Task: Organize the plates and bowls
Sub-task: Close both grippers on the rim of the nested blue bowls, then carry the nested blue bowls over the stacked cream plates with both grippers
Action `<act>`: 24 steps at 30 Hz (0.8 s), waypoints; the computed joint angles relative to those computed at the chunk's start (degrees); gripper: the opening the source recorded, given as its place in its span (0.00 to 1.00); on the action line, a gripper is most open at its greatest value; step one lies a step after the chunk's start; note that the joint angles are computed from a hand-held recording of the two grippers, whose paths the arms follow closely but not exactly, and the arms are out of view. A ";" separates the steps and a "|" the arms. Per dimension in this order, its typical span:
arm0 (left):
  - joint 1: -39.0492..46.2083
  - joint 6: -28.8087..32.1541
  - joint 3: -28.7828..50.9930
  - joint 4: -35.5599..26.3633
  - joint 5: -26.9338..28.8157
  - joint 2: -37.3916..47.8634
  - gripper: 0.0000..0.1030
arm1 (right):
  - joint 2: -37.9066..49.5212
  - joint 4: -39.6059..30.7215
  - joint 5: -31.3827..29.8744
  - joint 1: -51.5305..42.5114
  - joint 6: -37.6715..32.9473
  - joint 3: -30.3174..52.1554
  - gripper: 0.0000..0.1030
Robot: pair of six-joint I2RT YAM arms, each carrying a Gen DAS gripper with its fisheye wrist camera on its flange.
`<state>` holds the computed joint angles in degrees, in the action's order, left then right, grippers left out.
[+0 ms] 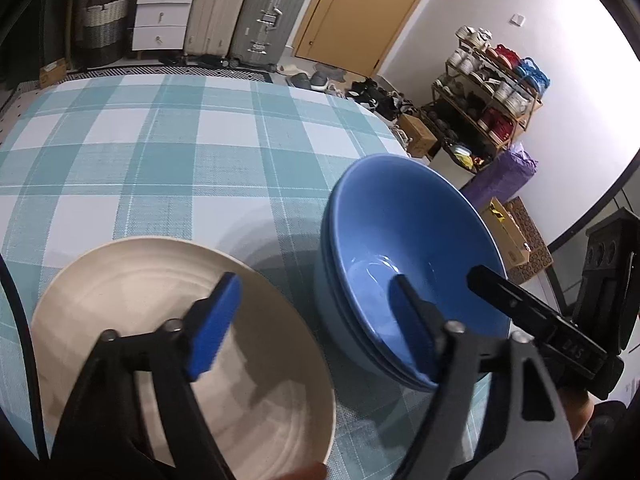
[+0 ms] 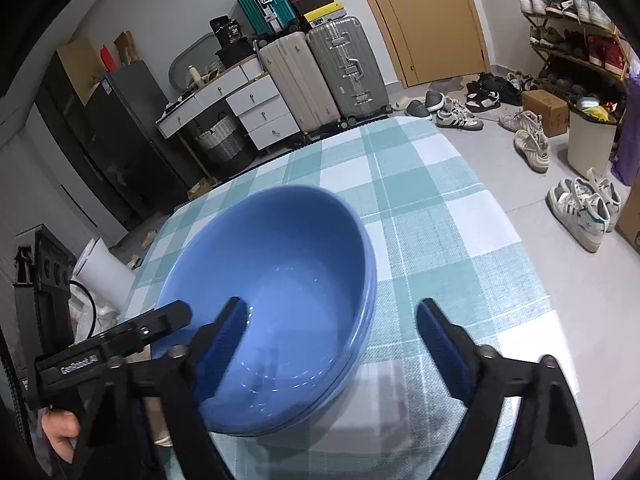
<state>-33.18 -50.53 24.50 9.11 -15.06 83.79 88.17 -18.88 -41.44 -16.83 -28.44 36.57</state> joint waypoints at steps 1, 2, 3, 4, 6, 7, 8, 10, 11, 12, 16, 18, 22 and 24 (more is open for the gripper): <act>0.02 0.34 -0.12 1.03 0.40 0.47 0.63 | 0.05 0.08 -0.01 0.07 -0.10 -0.15 0.81; 0.03 0.58 -0.28 1.74 0.73 0.67 0.63 | 0.02 0.28 -0.14 -0.06 -0.02 -0.36 0.78; 0.07 0.83 -0.33 2.36 1.15 0.89 0.60 | 0.07 0.25 -0.30 -0.22 -0.02 -0.49 0.74; 0.06 1.10 -0.42 3.11 1.41 1.05 0.56 | 0.23 0.12 -0.26 -0.23 -0.17 -0.44 0.73; -0.31 1.59 -0.47 3.43 1.52 0.64 0.52 | 0.05 0.25 -0.18 -0.36 -0.21 -0.64 0.70; -0.57 1.83 -0.35 3.45 1.37 0.51 0.49 | 0.05 0.29 -0.21 -0.40 -0.24 -0.64 0.69; -0.70 2.06 -0.16 3.71 1.33 0.77 0.47 | -0.03 0.34 -0.48 -0.43 -0.26 -0.73 0.66; -1.01 2.03 0.36 3.48 1.44 1.12 0.39 | -0.24 0.13 -0.85 -0.40 -0.45 -0.61 0.61; -1.11 2.00 0.50 3.34 1.53 1.28 0.36 | -0.59 0.17 -0.82 -0.37 -0.46 -0.77 0.59; -1.04 2.18 0.88 3.34 1.90 1.96 0.31 | -1.07 0.54 -0.76 -0.31 -0.09 -1.12 0.52; -1.79 2.06 1.16 3.81 0.49 2.73 0.27 | -4.01 3.97 1.21 -0.02 2.23 -3.92 0.37; -2.06 2.23 1.32 3.66 -0.11 2.97 0.27 | -4.72 5.07 1.73 -0.08 2.29 -4.77 0.35; -2.52 2.18 2.01 2.64 -1.09 3.46 0.27 | -5.05 4.61 1.56 -0.37 1.53 -4.78 0.35; -3.05 1.80 2.13 1.77 -1.66 3.12 0.27 | -4.91 3.86 1.01 -0.86 1.33 -4.46 0.35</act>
<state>-36.23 -48.73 26.63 10.88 -16.72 86.92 83.26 -15.01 -40.43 -17.68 -27.11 32.11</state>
